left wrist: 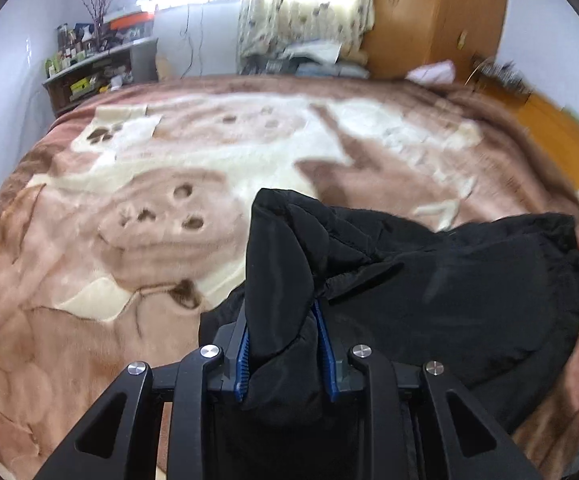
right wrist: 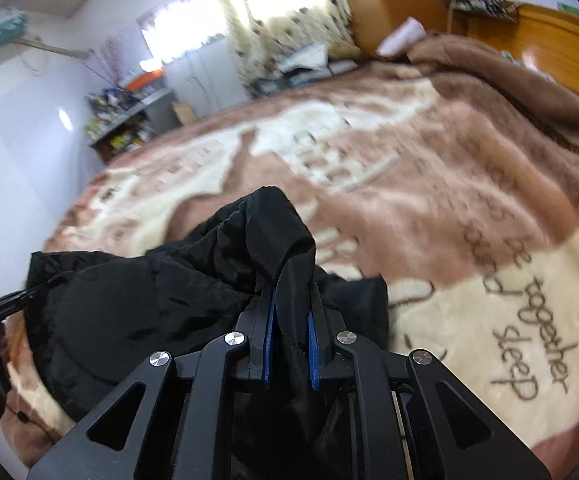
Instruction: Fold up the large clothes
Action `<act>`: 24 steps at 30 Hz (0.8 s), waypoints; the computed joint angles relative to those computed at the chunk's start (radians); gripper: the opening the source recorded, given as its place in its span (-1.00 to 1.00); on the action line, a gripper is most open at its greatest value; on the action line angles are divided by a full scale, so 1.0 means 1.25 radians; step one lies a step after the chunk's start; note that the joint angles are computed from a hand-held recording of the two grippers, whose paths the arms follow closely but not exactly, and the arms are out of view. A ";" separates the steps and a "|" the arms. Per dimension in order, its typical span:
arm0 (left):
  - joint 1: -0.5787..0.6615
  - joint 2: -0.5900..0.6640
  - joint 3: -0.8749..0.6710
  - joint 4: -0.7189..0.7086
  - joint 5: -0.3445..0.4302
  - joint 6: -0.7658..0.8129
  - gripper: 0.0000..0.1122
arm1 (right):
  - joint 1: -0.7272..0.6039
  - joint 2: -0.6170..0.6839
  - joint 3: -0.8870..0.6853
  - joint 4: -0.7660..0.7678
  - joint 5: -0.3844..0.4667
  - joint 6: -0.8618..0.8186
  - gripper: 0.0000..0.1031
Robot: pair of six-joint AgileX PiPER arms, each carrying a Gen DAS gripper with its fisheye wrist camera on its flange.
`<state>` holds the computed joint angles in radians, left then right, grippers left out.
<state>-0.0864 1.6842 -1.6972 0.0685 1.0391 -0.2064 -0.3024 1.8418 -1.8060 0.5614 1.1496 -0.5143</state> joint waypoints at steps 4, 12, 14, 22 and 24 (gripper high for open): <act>-0.004 0.031 0.026 0.018 -0.014 -0.023 -0.37 | 0.042 0.034 0.000 -0.083 -0.022 0.051 -0.71; 0.014 0.070 0.035 -0.004 -0.014 0.001 -0.28 | 0.110 0.089 -0.037 -0.228 0.003 0.084 -0.64; 0.011 0.084 0.032 0.000 -0.013 0.003 -0.26 | 0.131 0.086 -0.021 -0.267 -0.019 0.084 -0.63; 0.007 0.140 0.018 0.000 -0.005 -0.008 -0.21 | 0.177 0.113 -0.018 -0.365 -0.022 0.103 -0.62; -0.011 0.150 -0.001 0.033 0.014 -0.040 -0.19 | 0.174 0.131 -0.061 -0.364 0.017 0.111 -0.57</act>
